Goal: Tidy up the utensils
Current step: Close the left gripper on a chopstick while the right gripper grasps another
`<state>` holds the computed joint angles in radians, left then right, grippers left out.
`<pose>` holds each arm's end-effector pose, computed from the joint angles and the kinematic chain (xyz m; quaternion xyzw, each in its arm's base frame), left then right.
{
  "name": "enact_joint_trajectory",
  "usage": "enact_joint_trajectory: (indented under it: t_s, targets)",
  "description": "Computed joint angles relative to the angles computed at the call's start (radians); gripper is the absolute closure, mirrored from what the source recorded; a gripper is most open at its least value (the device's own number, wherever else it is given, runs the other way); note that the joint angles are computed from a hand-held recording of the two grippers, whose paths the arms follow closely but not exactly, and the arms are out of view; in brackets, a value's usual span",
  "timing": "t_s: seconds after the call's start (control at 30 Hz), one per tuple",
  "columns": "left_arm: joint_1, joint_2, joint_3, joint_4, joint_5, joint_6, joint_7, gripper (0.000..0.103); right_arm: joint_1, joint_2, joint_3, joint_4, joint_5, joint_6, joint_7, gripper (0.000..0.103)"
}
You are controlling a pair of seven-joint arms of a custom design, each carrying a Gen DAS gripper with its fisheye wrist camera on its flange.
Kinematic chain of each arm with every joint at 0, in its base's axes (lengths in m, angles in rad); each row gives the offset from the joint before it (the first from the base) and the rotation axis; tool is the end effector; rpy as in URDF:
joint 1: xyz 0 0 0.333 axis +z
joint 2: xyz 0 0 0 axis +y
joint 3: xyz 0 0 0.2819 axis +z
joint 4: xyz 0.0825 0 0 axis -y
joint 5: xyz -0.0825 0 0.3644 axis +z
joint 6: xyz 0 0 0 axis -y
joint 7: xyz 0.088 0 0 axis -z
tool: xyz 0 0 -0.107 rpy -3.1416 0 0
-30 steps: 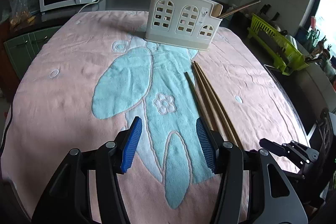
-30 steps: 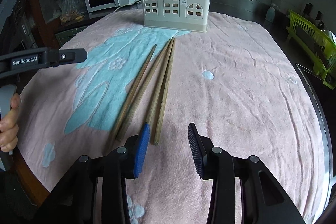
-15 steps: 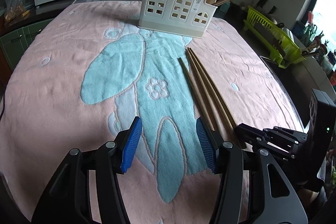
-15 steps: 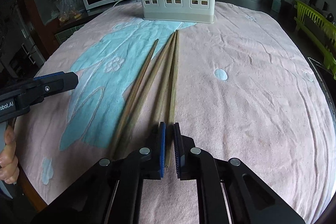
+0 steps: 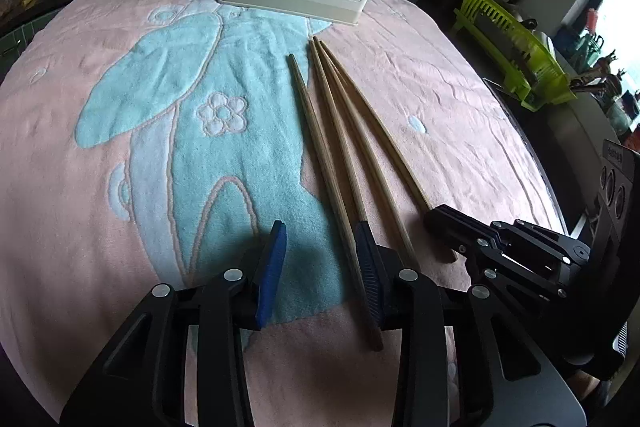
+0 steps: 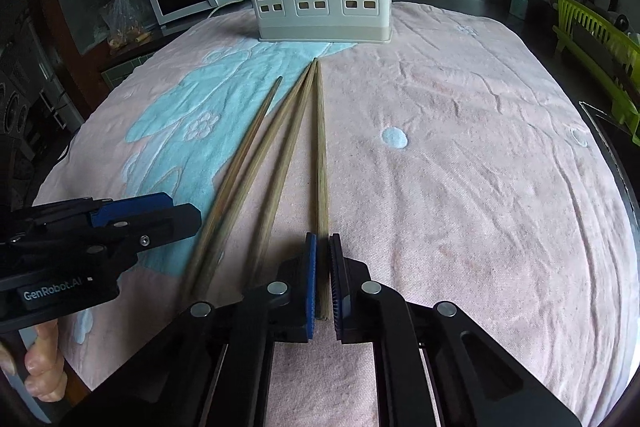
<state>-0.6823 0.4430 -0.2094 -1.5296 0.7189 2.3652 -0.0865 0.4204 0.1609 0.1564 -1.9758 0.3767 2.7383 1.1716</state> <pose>0.4538 -0.5143 0.4281 -0.7866 0.5297 -0.2885 0.1322 0.5210 0.3175 0.4324 -0.8520 0.4150 -0.0844 0.3078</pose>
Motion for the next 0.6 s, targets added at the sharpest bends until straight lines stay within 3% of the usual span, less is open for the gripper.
enact_joint_trajectory:
  t_s: [0.17,0.43,0.6]
  targets:
    - [-0.018,0.041,0.004,0.074,-0.008,-0.075,0.022,0.077,-0.007,-0.001,0.006,-0.003,0.035,0.002,-0.033,0.097]
    - [-0.088,0.165,0.031,0.295,-0.016,-0.269,0.122,0.083,-0.011,-0.008,0.009,-0.012,0.076,0.004,-0.067,0.097]
    - [-0.101,0.138,0.047,0.271,-0.003,-0.315,0.105,0.085,-0.015,-0.016,0.010,-0.019,0.102,-0.002,-0.094,0.097]
